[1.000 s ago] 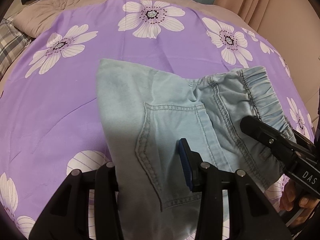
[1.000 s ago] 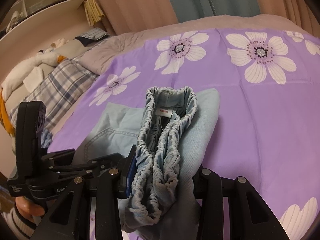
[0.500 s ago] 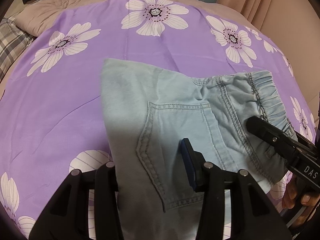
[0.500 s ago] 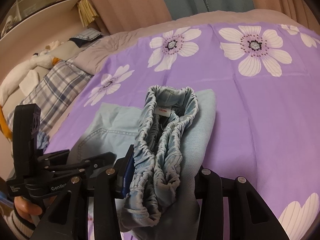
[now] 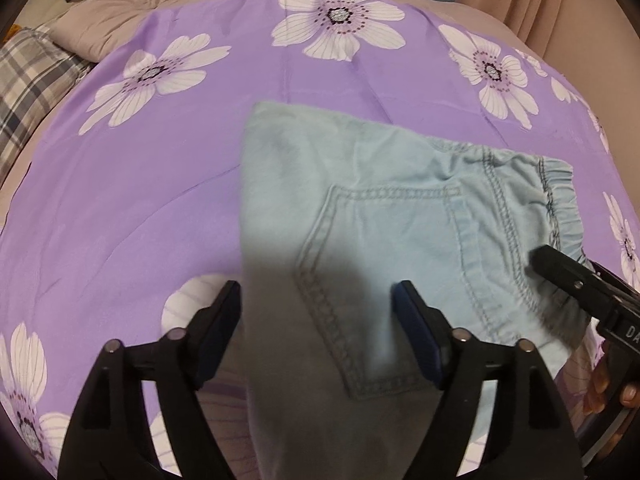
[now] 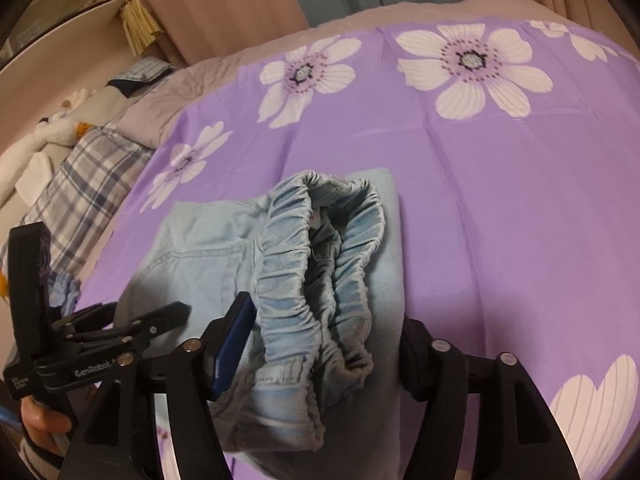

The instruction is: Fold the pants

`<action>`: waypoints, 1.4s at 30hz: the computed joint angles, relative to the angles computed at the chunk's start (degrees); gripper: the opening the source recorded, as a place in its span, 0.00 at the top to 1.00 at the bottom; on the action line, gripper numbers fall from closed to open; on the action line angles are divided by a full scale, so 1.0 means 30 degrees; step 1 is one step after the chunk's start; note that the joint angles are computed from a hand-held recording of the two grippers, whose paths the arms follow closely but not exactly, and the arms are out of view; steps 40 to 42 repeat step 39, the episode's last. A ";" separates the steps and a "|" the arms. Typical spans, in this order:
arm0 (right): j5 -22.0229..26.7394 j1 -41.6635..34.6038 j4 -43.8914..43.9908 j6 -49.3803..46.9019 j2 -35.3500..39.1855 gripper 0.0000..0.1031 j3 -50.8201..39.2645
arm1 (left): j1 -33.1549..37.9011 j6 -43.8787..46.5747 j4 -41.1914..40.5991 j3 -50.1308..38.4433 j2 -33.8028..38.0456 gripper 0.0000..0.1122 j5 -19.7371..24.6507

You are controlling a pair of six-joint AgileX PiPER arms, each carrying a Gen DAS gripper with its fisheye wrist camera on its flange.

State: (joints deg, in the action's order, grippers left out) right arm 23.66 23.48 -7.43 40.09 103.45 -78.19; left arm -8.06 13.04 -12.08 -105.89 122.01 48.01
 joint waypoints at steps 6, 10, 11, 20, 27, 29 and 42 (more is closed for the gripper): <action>0.0126 0.0547 -0.0956 0.0667 -0.1244 0.33 0.1648 | 0.0289 0.0139 -0.0580 0.2416 -0.1293 0.24 -0.0790; 0.2001 0.1065 -0.1788 0.0771 -0.0458 0.33 0.0587 | 0.0072 -0.0617 0.0200 0.2588 -0.1774 0.24 -0.0432; 0.2342 0.1183 -0.2284 0.1364 -0.0379 0.33 0.0392 | 0.0003 -0.0794 0.0501 0.2830 -0.2165 0.24 -0.0509; 0.4393 0.2822 -0.4275 0.4033 -0.2847 0.21 0.0852 | 0.0011 -0.1435 0.1173 0.5652 -0.6151 0.09 -0.0667; 0.6534 0.5074 -0.6513 0.5724 -0.4369 0.02 0.0629 | -0.0405 -0.1924 0.2271 0.7579 -0.9348 0.09 -0.0558; 0.7287 0.5892 -0.7323 0.6071 -0.4675 0.01 0.0289 | -0.0405 -0.1925 0.2176 0.7943 -1.0061 0.09 -0.0288; 0.9148 0.8589 -0.9021 0.7608 -0.5424 0.01 -0.0132 | -0.0690 -0.2407 0.2414 0.9796 -1.2774 0.09 0.0280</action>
